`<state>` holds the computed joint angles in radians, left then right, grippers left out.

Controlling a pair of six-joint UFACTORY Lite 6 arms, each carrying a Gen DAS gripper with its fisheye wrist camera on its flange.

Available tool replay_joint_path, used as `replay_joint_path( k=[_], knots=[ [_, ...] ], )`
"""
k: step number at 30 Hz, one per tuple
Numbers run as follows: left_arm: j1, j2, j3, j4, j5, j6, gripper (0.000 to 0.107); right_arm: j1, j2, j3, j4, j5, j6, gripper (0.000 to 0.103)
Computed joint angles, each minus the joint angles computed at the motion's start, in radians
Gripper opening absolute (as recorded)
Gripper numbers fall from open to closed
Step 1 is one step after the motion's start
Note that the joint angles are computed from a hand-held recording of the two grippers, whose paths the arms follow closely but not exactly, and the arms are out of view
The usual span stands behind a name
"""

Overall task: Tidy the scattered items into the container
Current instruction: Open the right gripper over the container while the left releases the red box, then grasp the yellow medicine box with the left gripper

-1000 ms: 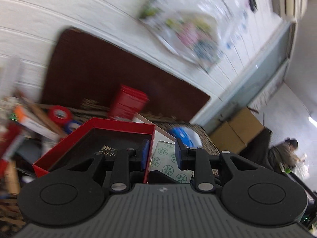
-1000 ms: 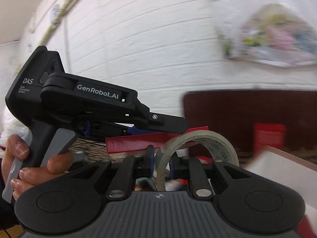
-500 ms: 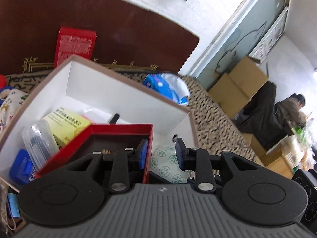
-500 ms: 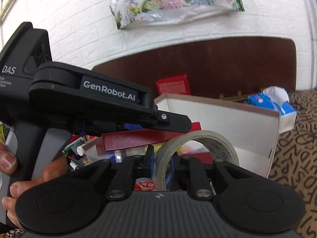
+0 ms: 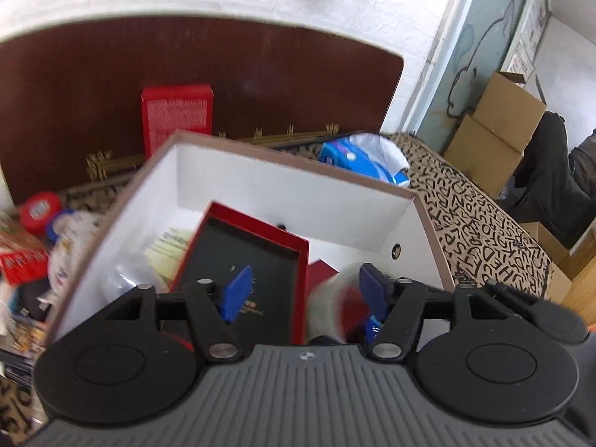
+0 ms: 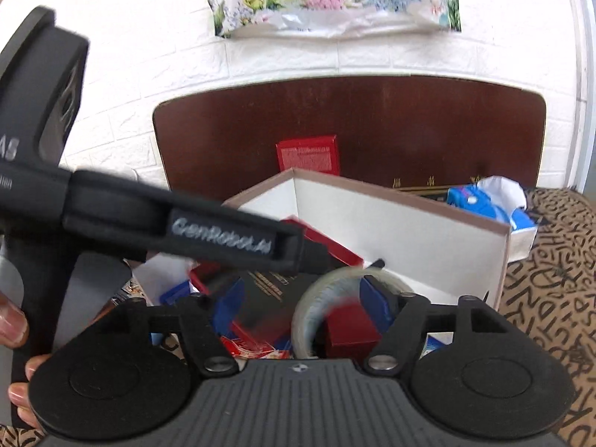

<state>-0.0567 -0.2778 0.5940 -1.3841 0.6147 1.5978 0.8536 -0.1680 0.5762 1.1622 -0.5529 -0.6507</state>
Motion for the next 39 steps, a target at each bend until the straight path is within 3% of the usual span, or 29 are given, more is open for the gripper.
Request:
replay_joint_path(
  k=[4,7,13,18,24,28,34,39],
  knots=[
    [0.252,-0.104,-0.056,0.061,0.211,0.045,0.071,0.115,-0.027,0.004,0.143,-0.109,-0.11,0.072],
    [0.457,-0.149,-0.079,0.08,0.35,0.122,0.075,0.234,-0.019,0.004,0.138,-0.194,-0.057,0.075],
    [0.893,-0.044,-0.074,0.158,0.545,0.38,0.077,0.346,0.222,0.207,0.051,-0.221,-0.011,0.081],
    [1.104,0.243,0.09,0.164,0.51,0.507,0.08,0.359,0.434,0.422,-0.081,-0.14,0.046,0.084],
    [1.1,0.503,0.269,0.007,0.283,0.663,0.084,0.405,0.629,0.676,-0.04,-0.056,-0.021,0.086],
    [1.08,0.666,0.405,-0.091,0.165,0.812,0.084,0.43,0.701,0.746,-0.017,-0.041,-0.028,0.088],
    [1.026,0.734,0.419,-0.267,0.14,1.1,0.084,0.454,0.753,0.785,0.039,-0.036,-0.033,0.089],
    [1.004,0.735,0.466,-0.095,0.187,0.979,0.085,0.458,0.754,0.775,0.076,-0.053,-0.035,0.093]
  ],
)
